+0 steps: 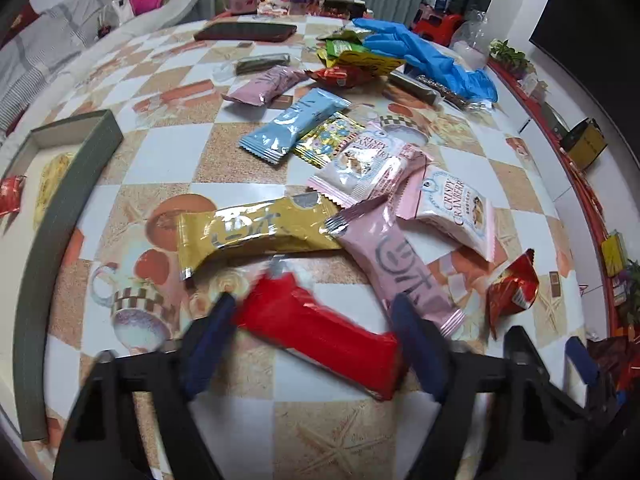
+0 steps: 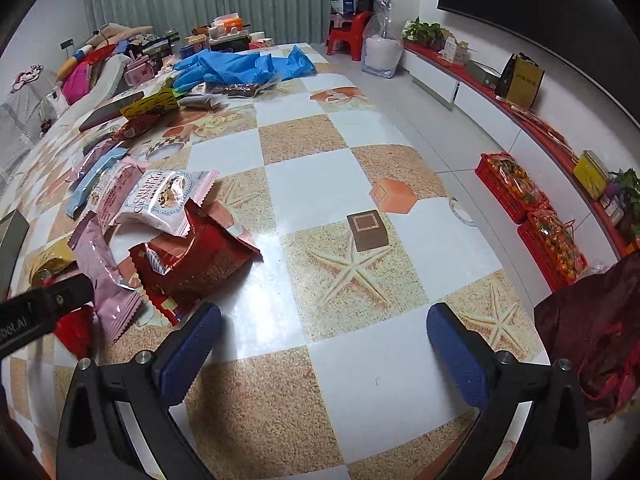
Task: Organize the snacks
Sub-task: 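Move the left tool back over the snacks toward a long red bar, then grasp the long red bar with the left tool and lift it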
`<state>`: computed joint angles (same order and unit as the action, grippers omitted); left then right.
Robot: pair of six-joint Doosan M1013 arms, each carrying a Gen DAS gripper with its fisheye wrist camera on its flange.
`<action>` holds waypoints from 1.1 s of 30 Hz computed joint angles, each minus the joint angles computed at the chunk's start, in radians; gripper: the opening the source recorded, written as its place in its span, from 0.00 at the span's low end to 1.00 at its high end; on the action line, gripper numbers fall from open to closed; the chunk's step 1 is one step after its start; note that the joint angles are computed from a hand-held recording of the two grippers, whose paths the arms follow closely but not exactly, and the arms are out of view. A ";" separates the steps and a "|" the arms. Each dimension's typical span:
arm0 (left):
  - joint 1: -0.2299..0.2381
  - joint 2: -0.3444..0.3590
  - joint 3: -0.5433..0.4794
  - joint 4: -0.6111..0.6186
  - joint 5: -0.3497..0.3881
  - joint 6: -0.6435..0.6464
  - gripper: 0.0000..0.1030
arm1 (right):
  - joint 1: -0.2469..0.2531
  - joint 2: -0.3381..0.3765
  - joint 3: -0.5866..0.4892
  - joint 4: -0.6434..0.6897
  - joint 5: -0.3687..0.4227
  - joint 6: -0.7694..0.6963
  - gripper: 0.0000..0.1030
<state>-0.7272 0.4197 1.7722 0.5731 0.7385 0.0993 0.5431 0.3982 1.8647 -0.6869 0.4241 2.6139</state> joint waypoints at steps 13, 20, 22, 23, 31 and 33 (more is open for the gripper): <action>0.022 -0.153 0.245 0.120 -0.341 -0.113 0.42 | -0.007 -0.007 0.009 0.015 -0.026 -0.015 1.00; -0.035 -0.168 0.247 0.179 -0.240 -0.283 0.79 | -0.005 -0.005 0.006 0.015 -0.019 -0.024 1.00; -0.038 -0.160 0.238 0.122 -0.232 -0.260 0.78 | -0.004 -0.005 0.006 0.013 -0.018 -0.022 1.00; -0.041 -0.149 0.224 0.091 -0.213 -0.221 0.78 | -0.003 -0.005 0.006 0.012 -0.016 -0.021 1.00; -0.103 -0.085 0.158 0.229 -0.053 -0.119 0.24 | -0.008 -0.011 0.015 0.026 -0.043 -0.030 1.00; -0.094 -0.085 0.167 0.273 -0.052 -0.116 0.24 | -0.016 -0.018 0.025 0.041 -0.071 -0.034 1.00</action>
<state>-0.8211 0.3352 1.9391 0.8459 0.6860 -0.0171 0.5273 0.3806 1.8896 -0.6461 0.3530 2.5800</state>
